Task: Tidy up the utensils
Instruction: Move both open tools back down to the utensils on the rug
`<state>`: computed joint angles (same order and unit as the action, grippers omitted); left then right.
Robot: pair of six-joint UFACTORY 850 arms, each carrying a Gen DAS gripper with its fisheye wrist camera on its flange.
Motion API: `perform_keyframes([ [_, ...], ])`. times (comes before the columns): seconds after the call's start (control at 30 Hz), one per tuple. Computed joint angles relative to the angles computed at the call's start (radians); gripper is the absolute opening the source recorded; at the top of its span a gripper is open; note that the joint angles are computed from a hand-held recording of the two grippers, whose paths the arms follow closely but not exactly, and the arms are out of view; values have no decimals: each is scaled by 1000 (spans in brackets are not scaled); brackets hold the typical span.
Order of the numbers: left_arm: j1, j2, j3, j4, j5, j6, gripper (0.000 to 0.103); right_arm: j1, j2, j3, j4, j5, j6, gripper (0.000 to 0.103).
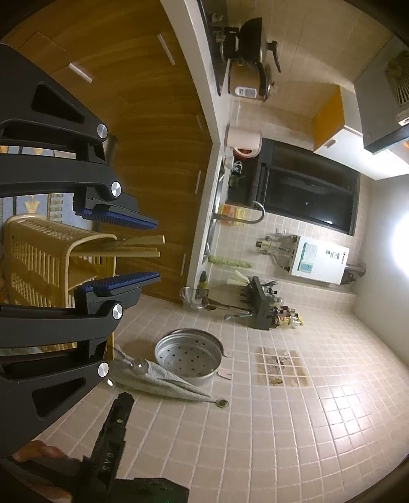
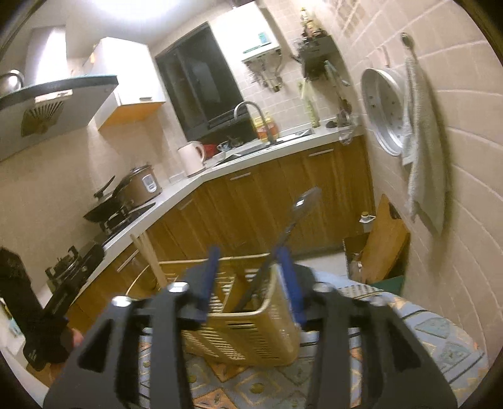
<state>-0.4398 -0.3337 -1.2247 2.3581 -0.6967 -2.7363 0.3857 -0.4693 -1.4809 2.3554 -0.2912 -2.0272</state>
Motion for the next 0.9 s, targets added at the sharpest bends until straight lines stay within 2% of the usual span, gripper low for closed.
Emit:
perform_keyframes([
  [0.07,-7,12,11,2,-6,6,27,-13,-5,-19,-101,16,118,47],
  [0.23,-18,36,36,16,-9,-7,29,-61,-71,-125,-528,-1,641,47],
  [0.33,-20,44,46,18,-14,-12,30,-96,-159,-250,-765,-89,955,47],
  [0.4,-21,47,49,17,-16,-7,30,-127,-246,-362,-879,-227,1157,47],
  [0.43,-22,47,51,14,-19,-1,30,-134,-272,-396,-901,-262,1212,47],
  [0.53,-21,44,48,7,-16,13,30,-139,-325,-465,-953,-318,1284,47],
  [0.7,-10,30,37,1,9,6,30,-124,-363,-529,-978,-351,1288,47],
  [0.73,-9,29,36,1,12,2,30,-119,-373,-549,-997,-356,1301,42],
  [0.77,-8,28,35,-1,15,1,30,-116,-381,-567,-1023,-360,1316,27],
  [0.8,-7,28,37,-3,15,2,30,-112,-390,-589,-1059,-368,1337,21],
  [0.83,-8,30,41,-3,13,2,30,-107,-389,-592,-1076,-359,1344,11],
  [0.87,-8,32,43,-4,11,3,30,-103,-373,-572,-1073,-337,1328,4],
  [0.9,-8,35,47,-3,9,3,30,-98,-350,-540,-1053,-307,1290,3],
])
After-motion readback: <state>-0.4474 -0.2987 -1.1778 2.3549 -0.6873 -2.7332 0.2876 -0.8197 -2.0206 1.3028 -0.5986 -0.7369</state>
